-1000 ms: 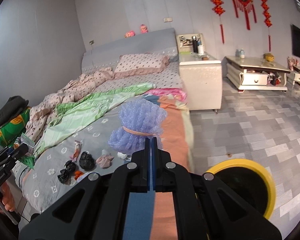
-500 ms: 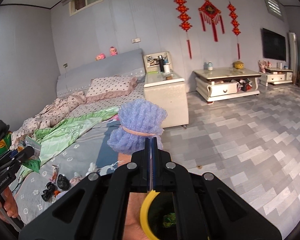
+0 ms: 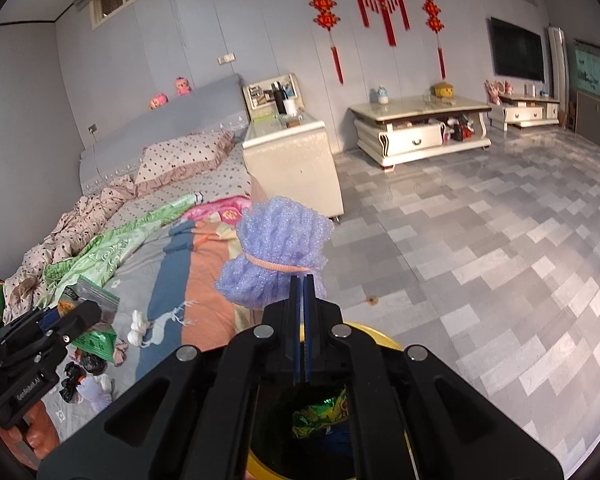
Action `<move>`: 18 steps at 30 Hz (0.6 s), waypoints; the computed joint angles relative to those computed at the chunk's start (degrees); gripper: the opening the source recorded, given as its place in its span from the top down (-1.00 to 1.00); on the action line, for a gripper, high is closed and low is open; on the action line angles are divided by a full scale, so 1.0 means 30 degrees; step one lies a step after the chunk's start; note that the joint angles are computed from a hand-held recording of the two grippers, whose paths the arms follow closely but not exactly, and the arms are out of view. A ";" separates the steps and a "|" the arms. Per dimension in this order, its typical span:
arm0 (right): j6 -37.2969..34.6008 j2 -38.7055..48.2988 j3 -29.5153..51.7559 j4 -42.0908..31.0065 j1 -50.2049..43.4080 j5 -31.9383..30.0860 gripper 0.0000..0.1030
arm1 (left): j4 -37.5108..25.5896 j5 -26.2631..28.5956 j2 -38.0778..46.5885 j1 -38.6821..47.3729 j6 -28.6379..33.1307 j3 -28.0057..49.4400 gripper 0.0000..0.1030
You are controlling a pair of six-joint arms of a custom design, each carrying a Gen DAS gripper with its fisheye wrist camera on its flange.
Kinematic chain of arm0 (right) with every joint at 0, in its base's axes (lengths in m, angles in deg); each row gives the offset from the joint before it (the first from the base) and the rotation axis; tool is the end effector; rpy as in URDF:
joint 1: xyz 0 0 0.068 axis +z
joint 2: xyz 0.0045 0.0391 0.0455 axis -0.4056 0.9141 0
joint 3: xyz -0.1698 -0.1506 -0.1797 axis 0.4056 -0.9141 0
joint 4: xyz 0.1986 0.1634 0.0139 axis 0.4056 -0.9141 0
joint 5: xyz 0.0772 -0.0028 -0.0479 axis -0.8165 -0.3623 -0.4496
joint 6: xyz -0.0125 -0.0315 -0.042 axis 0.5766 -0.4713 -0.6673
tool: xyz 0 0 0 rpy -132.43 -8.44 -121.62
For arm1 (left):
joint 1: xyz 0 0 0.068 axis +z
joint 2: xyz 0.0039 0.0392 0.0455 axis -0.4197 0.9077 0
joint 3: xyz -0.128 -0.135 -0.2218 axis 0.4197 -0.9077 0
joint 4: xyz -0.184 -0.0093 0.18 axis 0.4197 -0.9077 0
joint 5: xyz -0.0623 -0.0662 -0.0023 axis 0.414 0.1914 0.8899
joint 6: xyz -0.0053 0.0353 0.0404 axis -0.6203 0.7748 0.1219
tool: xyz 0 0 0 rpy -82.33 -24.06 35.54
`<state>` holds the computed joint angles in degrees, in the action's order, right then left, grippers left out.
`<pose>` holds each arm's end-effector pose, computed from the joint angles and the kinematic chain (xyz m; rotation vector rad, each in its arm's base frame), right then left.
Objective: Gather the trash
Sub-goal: 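Carry the biscuit packet and lavender sponge over the yellow bin with both grippers, then open both grippers to drop the packet and sponge into the bin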
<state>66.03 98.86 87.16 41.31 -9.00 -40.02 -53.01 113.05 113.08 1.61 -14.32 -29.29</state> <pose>0.2055 0.0538 0.2574 0.0659 2.1721 0.2953 0.1926 0.0709 0.2525 0.3015 2.1174 -0.2612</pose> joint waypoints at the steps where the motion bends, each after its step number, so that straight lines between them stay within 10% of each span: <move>1: 0.0303 0.0514 -0.0325 0.0592 0.0379 0.0261 0.98 | 0.0595 -0.0362 0.0293 -0.0612 -0.0213 -0.0381 0.47; 18: 0.0559 0.8695 -0.3188 0.8190 -0.1682 -0.1976 0.97 | 0.8367 -0.2935 0.7776 -0.4796 -0.1915 -0.3176 0.26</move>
